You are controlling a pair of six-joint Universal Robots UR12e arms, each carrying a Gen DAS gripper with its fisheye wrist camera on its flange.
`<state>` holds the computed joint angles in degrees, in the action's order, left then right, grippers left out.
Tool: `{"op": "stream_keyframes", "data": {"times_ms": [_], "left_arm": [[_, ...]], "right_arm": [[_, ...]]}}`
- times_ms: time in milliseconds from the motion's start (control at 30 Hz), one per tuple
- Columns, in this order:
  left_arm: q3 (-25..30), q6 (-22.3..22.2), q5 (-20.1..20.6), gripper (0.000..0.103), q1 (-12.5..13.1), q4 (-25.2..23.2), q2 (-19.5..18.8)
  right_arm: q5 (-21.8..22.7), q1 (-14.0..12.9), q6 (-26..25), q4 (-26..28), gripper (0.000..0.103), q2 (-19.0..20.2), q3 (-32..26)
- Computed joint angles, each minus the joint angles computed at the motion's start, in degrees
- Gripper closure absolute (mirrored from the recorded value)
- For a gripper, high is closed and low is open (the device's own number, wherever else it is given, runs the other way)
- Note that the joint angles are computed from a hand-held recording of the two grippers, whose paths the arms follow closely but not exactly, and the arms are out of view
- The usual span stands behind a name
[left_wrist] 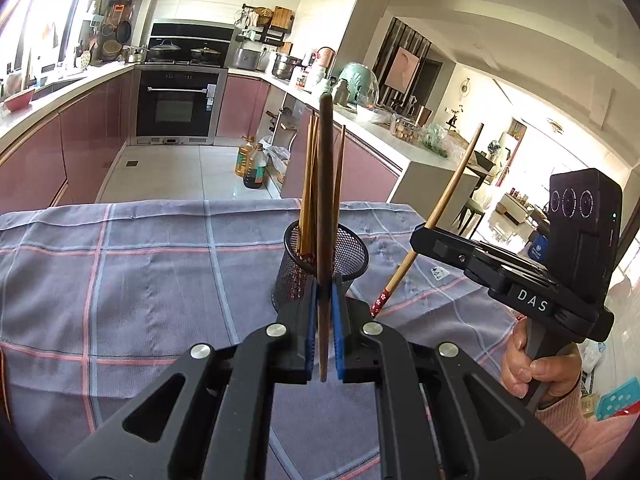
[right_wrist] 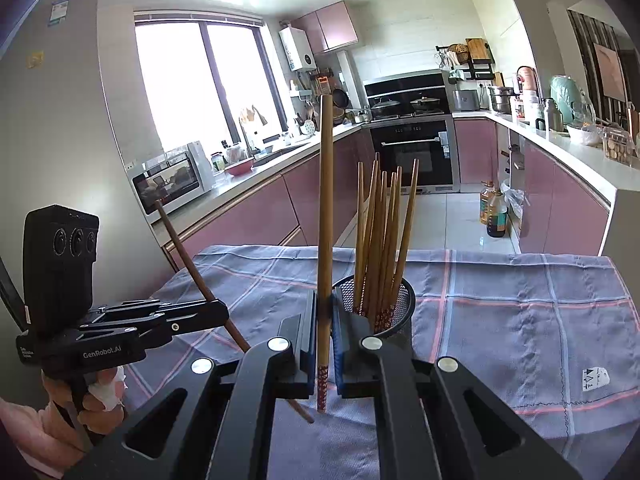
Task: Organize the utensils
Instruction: 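Lower both upright chopsticks into the black mesh cup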
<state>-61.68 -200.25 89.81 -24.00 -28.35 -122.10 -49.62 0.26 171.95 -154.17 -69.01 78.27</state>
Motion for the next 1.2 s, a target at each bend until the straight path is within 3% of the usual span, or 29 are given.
{"op": "stream_keyframes", "data": {"times_ms": [733,1200], "left_arm": [[2.1,1.7,0.3,0.095,0.1,1.2,-0.4],[6.2,3.3,0.8,0.095,0.1,2.2,-1.9]], "right_arm": [[0.4,-0.3,0.8,-3.0,0.097,0.7,-1.8],[1.0,-0.3,1.5,-4.8,0.097,1.5,-3.7]]}}
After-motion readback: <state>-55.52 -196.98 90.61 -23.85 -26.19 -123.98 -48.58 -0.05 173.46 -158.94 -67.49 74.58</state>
